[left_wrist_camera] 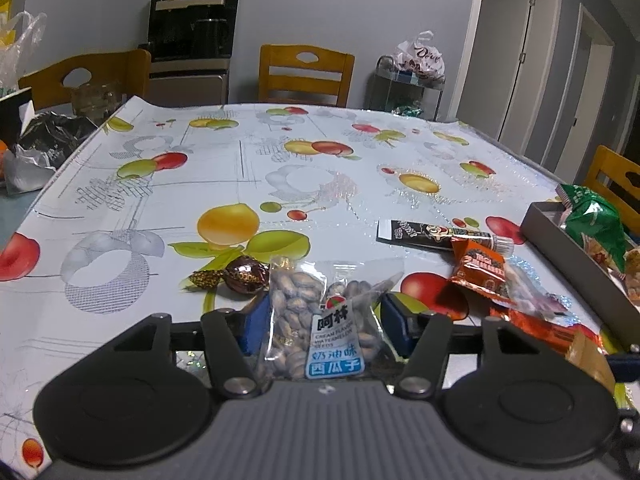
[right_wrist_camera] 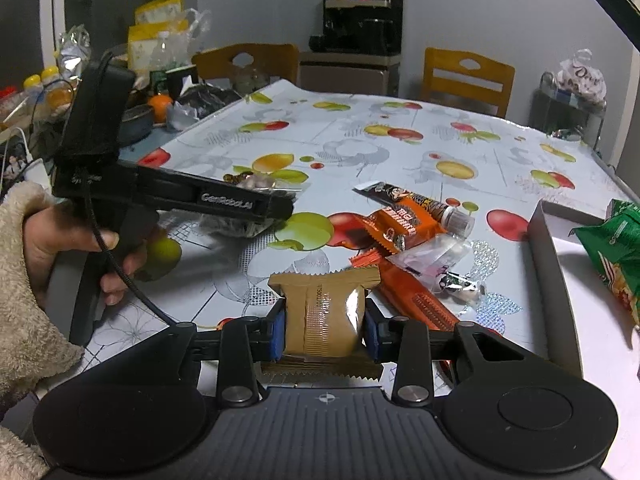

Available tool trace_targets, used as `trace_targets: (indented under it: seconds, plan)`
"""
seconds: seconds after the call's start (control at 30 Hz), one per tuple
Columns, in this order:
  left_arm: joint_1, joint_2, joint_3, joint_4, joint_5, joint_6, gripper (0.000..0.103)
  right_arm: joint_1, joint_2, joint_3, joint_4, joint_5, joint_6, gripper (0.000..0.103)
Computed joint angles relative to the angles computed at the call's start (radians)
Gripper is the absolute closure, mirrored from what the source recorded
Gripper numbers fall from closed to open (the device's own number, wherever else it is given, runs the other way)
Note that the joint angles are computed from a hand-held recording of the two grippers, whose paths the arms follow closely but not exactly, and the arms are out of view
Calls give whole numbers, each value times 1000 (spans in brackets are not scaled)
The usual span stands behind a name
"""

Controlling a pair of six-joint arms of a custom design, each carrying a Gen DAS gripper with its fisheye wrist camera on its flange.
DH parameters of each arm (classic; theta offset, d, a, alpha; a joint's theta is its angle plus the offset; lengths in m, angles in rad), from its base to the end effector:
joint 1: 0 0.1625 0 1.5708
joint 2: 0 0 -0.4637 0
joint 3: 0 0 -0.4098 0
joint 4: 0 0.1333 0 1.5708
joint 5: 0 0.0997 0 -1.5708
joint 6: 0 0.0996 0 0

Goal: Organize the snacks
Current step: 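Carry the pistachio bag with the left tool while the right tool carries the pastry to the tray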

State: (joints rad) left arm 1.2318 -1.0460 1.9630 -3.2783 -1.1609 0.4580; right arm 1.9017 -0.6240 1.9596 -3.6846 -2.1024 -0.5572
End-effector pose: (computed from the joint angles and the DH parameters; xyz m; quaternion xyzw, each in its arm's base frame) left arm -0.0419 -0.6391 0.2451 0.2784 0.8632 -0.3651 0.2099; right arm 0.2743 -0.5435 0.0438 0.2935 -0.8490 0.3363 0.2828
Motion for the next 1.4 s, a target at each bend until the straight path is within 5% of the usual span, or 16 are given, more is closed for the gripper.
trace_targets:
  seconds: [0.6,1.4]
  plan:
    - [-38,-124,86,-29,-39,10,50,-21,-41,36,-49,82,-22,64]
    - [-160,-113,96,20,-55,29,51,-57,-122,112,-205,122,-62,64]
